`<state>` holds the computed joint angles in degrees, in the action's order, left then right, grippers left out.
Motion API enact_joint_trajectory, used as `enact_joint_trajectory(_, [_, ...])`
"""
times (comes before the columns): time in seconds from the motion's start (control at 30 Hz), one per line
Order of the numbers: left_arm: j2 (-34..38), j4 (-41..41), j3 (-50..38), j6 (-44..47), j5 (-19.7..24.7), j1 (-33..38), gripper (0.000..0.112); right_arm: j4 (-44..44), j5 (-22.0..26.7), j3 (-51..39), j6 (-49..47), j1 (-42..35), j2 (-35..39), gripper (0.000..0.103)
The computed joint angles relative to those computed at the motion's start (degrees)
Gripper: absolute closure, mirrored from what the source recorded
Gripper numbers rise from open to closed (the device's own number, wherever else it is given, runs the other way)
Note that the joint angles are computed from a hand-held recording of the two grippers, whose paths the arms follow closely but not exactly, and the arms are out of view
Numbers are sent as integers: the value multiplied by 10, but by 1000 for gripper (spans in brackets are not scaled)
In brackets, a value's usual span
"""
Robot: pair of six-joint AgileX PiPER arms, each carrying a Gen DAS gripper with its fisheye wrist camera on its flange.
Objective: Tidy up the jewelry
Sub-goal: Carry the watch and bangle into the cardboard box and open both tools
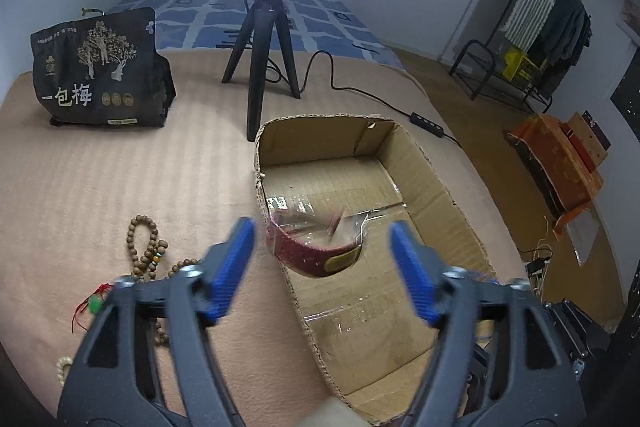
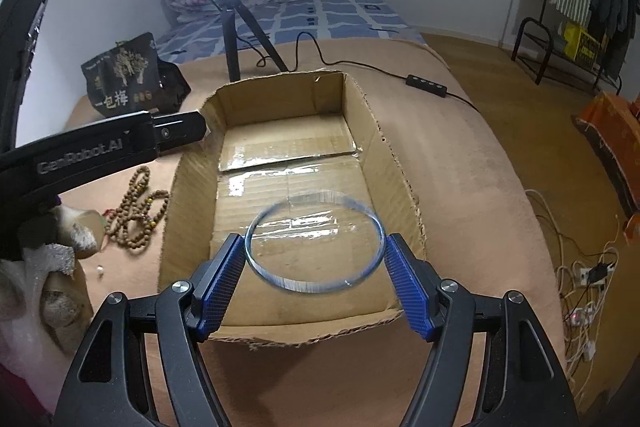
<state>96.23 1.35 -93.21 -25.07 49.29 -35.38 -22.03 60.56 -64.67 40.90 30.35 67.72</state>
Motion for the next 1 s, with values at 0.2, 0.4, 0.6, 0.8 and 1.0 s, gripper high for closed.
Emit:
enact_joint_trajectory(0.2, [-15, 1, 6, -1, 0, 11, 34, -10, 7, -9, 1, 9, 4, 27])
enact_joint_trajectory(0.4, [-38, 0, 18, 7, 4, 27, 34, -29, 24, -25, 19, 40, 5, 27])
enact_joint_trajectory(0.6, [-77, -15, 43, 37, 12, 66, 34, -55, 46, -48, 39, 76, 8, 27])
enact_joint_trajectory(0.8, [-114, -40, 62, 90, 29, 131, 34, -72, 60, -73, 52, 104, 17, 27])
enact_joint_trajectory(1.0, [-159, -79, 88, 162, 49, 219, 34, -88, 57, -93, 66, 138, 32, 27])
